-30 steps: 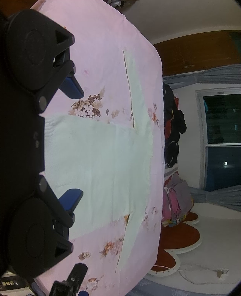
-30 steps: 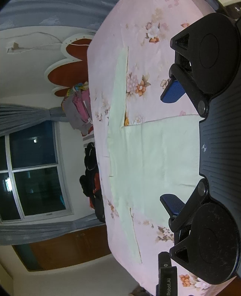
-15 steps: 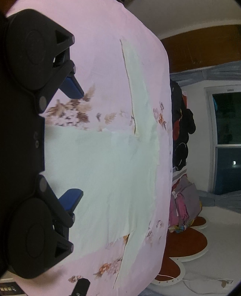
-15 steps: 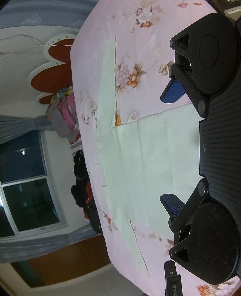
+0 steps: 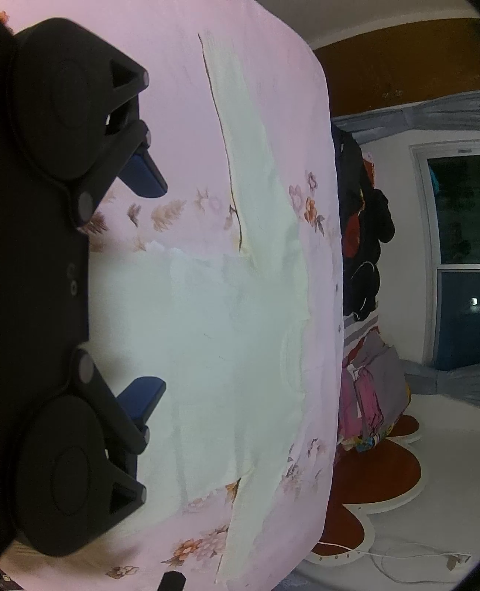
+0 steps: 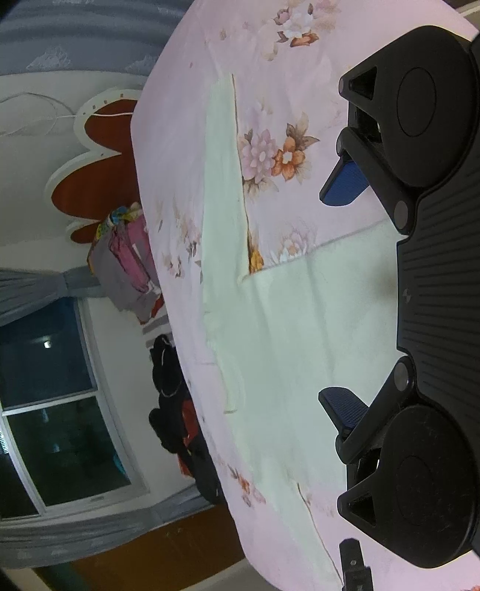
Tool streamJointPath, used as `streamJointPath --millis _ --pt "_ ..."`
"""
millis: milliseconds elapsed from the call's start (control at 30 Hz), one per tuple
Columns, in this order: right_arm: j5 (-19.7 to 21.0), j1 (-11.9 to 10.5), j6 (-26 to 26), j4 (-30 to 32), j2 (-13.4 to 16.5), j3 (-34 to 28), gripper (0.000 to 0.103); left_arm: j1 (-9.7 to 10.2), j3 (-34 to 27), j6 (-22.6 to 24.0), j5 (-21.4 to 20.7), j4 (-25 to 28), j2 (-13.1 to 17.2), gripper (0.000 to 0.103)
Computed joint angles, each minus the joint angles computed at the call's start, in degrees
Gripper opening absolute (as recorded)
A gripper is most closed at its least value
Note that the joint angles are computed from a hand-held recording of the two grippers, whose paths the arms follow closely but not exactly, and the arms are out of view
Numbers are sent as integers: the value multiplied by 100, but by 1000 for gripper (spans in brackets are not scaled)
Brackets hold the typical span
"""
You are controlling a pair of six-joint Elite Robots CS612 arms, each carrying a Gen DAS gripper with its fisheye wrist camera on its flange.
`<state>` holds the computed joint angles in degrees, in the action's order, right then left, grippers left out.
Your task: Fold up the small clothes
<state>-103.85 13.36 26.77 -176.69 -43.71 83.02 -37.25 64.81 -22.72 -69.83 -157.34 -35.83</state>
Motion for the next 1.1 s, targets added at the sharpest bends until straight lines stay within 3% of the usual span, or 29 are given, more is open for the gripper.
streamJointPath --millis 233,467,500,533,567,900,1100 --pt "14 -344 134 -20 144 -119 103 20 -664 -21 68 368 379 103" --pt "17 -731 38 160 421 -454 101 -5 -1545 -343 289 1109 830 103" --pt "58 -793 42 191 459 -495 95 -15 -1695 -373 344 1234 907 103" --pt "141 -871 49 248 496 -536 78 -22 -1805 -397 384 1338 961 103" --pt "178 -947 79 348 532 -581 71 -29 -1924 -423 412 1447 1017 103" --pt "-9 -1495 558 1018 818 -898 71 -40 -3067 -646 426 2335 1601 102" --pt "175 -1686 1002 1143 1059 -1164 71 -49 -3543 -679 528 2790 1847 102"
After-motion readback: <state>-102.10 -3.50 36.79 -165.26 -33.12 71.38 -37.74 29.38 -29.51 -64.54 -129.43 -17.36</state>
